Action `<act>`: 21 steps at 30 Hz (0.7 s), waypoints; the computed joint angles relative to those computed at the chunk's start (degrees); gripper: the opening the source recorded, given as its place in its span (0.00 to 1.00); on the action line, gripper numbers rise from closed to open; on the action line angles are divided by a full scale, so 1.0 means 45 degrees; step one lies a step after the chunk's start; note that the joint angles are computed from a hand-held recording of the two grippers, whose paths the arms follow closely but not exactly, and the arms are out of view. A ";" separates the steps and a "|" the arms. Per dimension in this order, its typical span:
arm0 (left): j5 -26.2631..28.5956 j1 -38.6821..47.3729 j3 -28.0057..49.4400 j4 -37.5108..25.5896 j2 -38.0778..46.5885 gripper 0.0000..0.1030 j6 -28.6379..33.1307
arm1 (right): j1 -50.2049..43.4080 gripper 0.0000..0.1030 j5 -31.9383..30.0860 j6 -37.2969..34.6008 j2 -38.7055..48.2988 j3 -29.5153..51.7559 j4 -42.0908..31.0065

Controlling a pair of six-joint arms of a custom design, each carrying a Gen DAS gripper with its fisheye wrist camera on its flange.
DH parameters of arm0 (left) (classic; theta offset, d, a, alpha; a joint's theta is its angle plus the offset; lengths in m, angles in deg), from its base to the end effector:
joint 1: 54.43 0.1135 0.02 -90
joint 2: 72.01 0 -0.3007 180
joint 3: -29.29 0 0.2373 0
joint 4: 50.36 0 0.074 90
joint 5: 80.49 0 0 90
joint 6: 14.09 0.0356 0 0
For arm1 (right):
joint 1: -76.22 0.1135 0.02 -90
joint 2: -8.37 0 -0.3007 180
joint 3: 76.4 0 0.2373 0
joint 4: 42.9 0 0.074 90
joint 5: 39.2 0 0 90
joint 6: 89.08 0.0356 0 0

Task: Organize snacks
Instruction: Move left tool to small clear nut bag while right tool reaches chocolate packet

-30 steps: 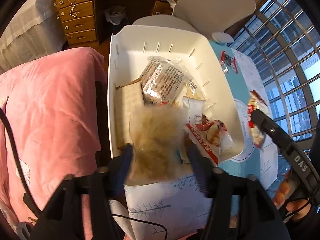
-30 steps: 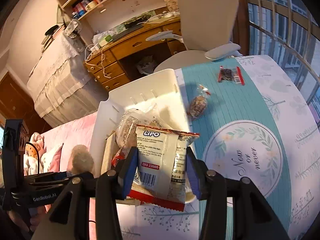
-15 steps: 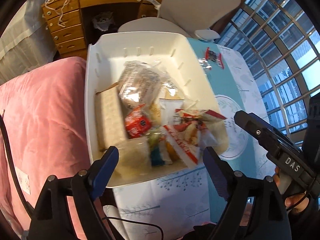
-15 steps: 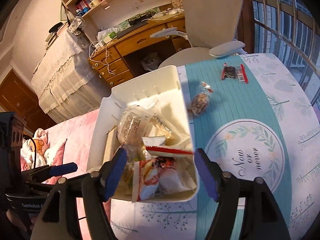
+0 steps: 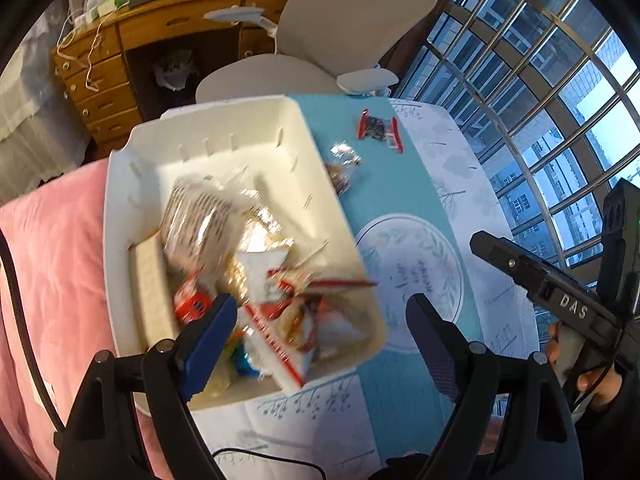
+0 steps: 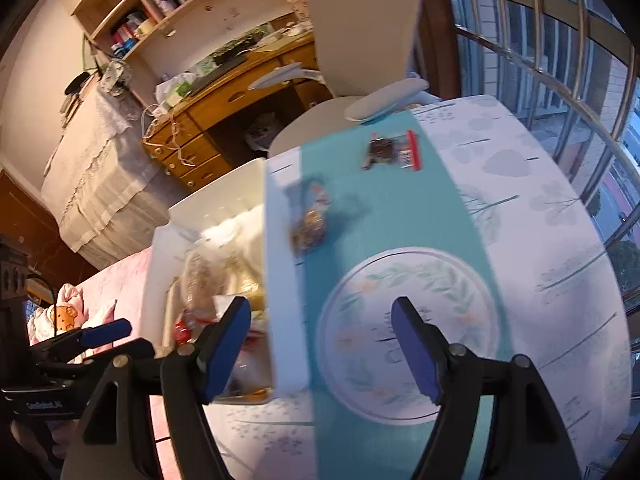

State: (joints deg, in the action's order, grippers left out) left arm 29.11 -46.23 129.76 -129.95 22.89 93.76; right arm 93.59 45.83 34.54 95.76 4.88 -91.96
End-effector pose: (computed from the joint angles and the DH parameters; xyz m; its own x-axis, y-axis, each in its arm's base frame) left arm 0.3100 0.0326 0.3328 -0.9189 0.1593 -0.3609 0.2508 0.9421 -0.2226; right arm 0.2900 0.0939 0.2988 -0.8432 0.3142 -0.4362 0.1468 0.9151 0.3755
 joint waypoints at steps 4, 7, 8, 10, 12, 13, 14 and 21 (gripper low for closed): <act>-0.0588 -0.0992 0.0374 0.0398 0.0159 0.84 -0.0743 | -0.1320 0.71 -0.0771 -0.0766 0.0356 0.0382 -0.0304; -0.1218 -0.1730 0.0828 0.0699 0.0468 0.84 -0.1192 | -0.2338 0.71 -0.1436 -0.1478 0.0814 0.0962 -0.0483; -0.1408 -0.1966 0.1016 0.0773 0.0591 0.84 -0.1307 | -0.2581 0.71 -0.1572 -0.1699 0.1017 0.1210 -0.0537; -0.1859 -0.2425 0.1457 0.0877 0.0901 0.84 -0.1479 | -0.2977 0.71 -0.1867 -0.2085 0.1363 0.1652 -0.0652; -0.2367 -0.2872 0.1997 0.0881 0.1292 0.84 -0.1576 | -0.3468 0.71 -0.2444 -0.2490 0.1971 0.2384 -0.0836; -0.2600 -0.3079 0.2258 0.0920 0.1496 0.84 -0.1567 | -0.3683 0.71 -0.2673 -0.2605 0.2283 0.2766 -0.0903; -0.2782 -0.3263 0.2491 0.0958 0.1685 0.84 -0.1550 | -0.3821 0.71 -0.2821 -0.2646 0.2569 0.3147 -0.0969; -0.4017 -0.4364 0.3664 0.1420 0.3105 0.84 -0.1443 | -0.4527 0.71 -0.3828 -0.2787 0.5053 0.6061 -0.1588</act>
State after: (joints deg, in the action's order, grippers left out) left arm 11.04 -65.87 146.24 -123.57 36.86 87.26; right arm 73.22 28.60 22.00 118.49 32.15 -99.10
